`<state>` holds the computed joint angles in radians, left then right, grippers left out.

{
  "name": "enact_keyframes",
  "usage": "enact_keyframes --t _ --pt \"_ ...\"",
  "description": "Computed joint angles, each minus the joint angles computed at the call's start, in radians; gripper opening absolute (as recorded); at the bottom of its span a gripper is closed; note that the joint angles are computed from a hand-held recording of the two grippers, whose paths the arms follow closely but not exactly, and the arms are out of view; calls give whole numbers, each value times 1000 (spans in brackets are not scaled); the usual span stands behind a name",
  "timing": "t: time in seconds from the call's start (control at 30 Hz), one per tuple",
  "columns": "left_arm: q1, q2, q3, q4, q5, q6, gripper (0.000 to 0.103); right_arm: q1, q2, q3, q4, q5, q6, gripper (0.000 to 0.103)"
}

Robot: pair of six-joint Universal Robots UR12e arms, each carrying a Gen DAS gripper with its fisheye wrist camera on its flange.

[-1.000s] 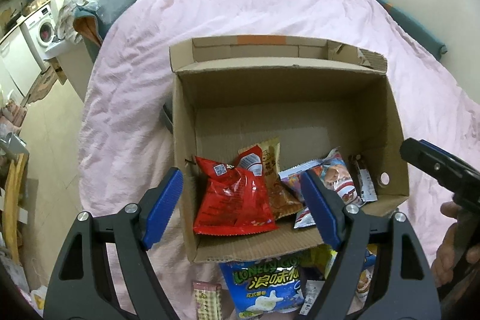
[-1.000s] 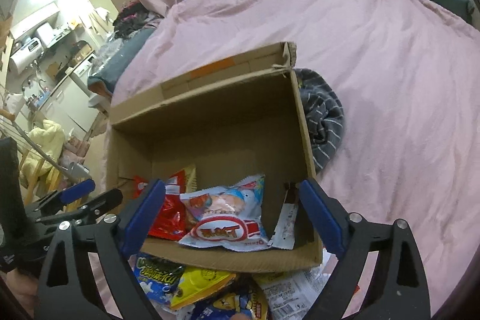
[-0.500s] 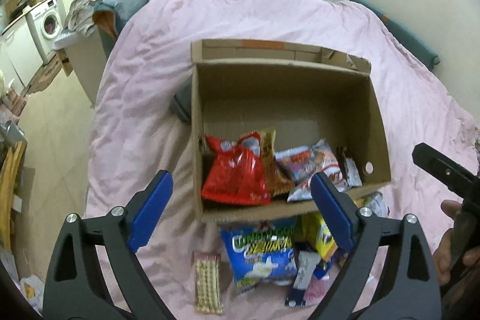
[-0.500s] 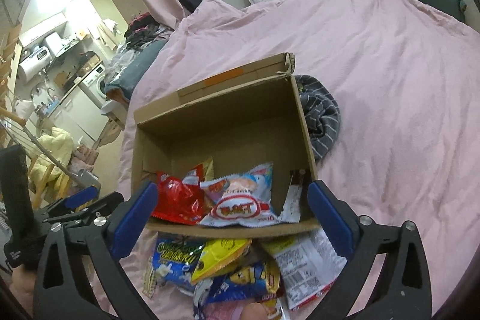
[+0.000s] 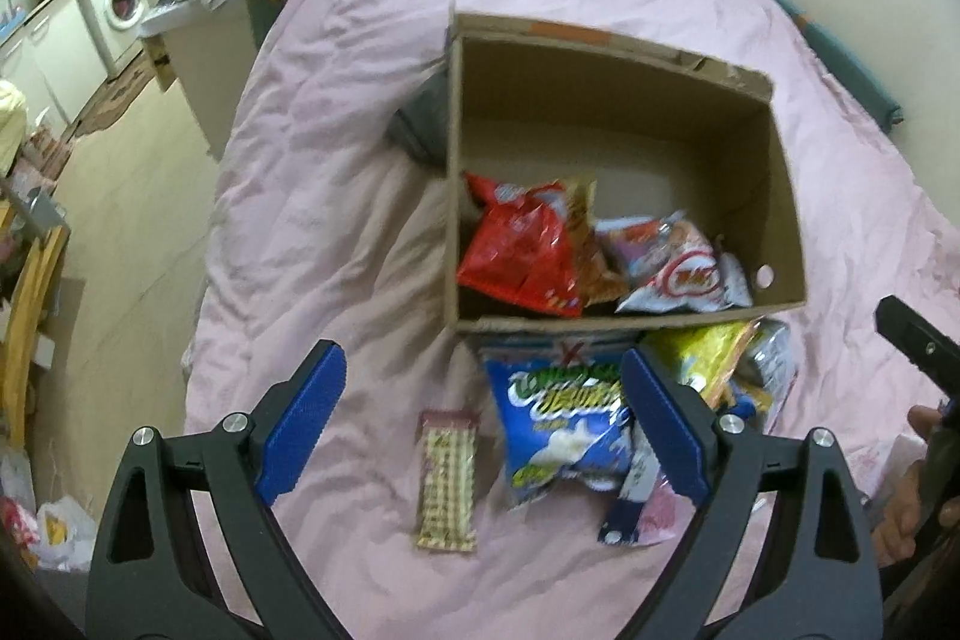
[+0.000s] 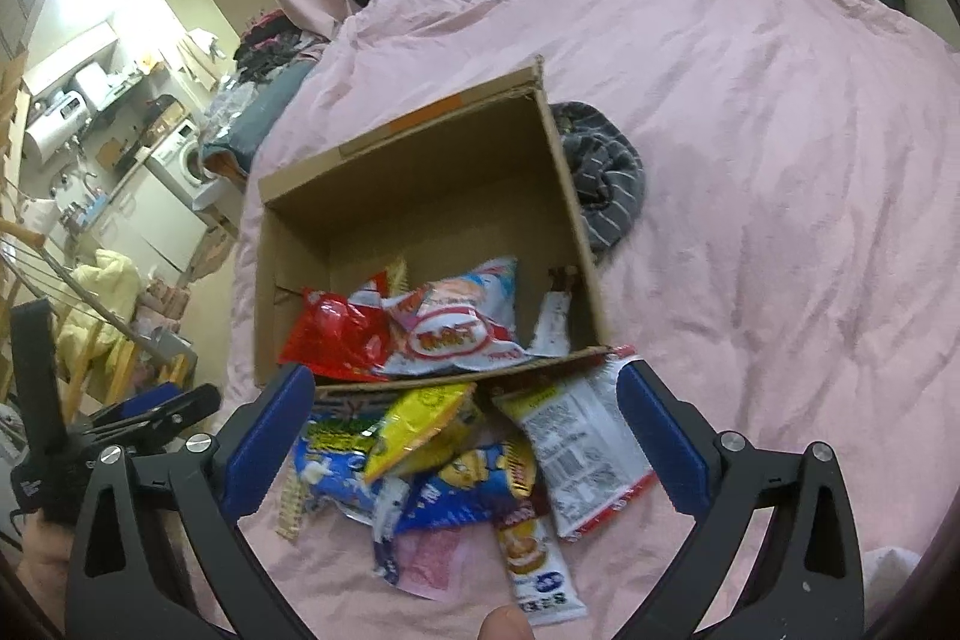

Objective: Organize snacks
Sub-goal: 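Withdraw both grippers and move the right gripper to the white printed bag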

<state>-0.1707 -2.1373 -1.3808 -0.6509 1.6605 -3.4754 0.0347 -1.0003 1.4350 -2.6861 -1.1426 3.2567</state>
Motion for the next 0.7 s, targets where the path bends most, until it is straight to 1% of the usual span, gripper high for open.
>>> enact_keyframes --t 0.17,0.23,0.33,0.47,0.6,0.7 --pt "6 7 -18 -45 -29 -38 91 -12 -11 20 49 -27 -21 103" --pt "4 6 -18 -53 -22 -37 91 -18 -14 23 79 -36 -32 103" --pt "3 5 -17 -58 -12 -44 91 -27 -15 24 119 -33 -16 103" --pt "9 3 -15 -70 -34 -68 91 -43 -6 9 213 -16 26 103" --pt "9 -2 -6 -82 -41 -76 91 -45 18 -30 354 -17 36 102" --pt "9 -2 -4 -87 -39 -77 91 -39 37 -54 399 -57 61 102"
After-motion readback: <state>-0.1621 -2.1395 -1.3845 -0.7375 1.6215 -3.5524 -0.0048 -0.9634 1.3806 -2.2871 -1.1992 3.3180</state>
